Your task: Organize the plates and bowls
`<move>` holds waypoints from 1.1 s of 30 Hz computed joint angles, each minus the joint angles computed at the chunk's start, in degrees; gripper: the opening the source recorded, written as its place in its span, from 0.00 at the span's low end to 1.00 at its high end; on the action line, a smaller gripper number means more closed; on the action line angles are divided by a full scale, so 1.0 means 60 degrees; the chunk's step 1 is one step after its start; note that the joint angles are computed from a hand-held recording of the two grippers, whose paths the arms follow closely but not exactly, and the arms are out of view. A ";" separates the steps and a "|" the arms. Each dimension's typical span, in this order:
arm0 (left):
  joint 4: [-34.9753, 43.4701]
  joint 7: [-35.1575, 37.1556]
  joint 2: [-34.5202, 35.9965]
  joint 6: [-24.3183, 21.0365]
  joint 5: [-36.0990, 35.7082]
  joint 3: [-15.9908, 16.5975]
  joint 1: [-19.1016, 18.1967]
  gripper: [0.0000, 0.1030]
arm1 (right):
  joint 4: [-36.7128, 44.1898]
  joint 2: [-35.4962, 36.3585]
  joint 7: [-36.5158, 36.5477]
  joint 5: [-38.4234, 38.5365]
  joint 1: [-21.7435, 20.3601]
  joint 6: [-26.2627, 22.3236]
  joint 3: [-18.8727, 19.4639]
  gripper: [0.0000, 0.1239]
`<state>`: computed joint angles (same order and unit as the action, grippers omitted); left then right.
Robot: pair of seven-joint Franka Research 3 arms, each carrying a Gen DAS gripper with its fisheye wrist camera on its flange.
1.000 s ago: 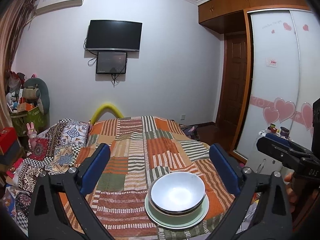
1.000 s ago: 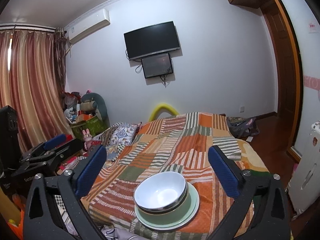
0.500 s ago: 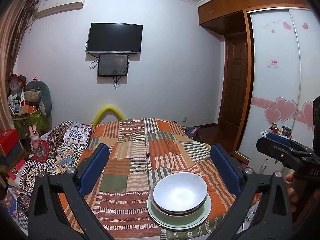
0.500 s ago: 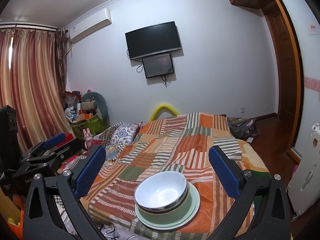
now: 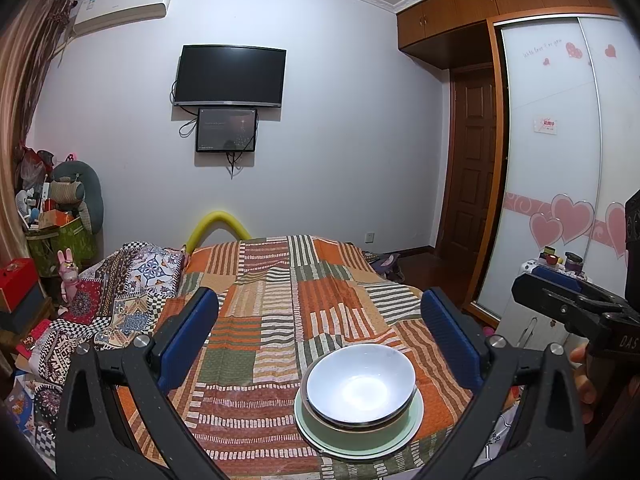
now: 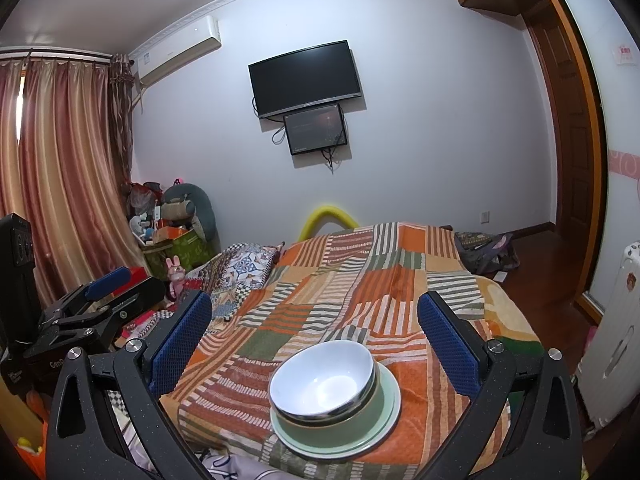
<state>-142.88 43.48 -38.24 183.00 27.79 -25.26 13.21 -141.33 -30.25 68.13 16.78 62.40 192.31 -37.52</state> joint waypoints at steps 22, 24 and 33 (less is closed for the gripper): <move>0.0015 -0.0044 0.0075 0.0001 0.0051 0.0023 -0.0040 1.00 | 0.0016 0.0024 0.0005 0.0051 -0.0011 -0.0034 0.0014 0.83; 0.0009 -0.0016 0.0109 0.0038 0.0042 0.0093 -0.0107 1.00 | 0.0002 0.0014 -0.0002 0.0048 0.0007 -0.0027 -0.0012 0.83; 0.0007 0.0299 0.0325 -0.0031 -0.0138 0.0574 -0.0691 1.00 | -0.0002 0.0028 0.0024 0.0102 -0.0068 -0.0105 0.0033 0.83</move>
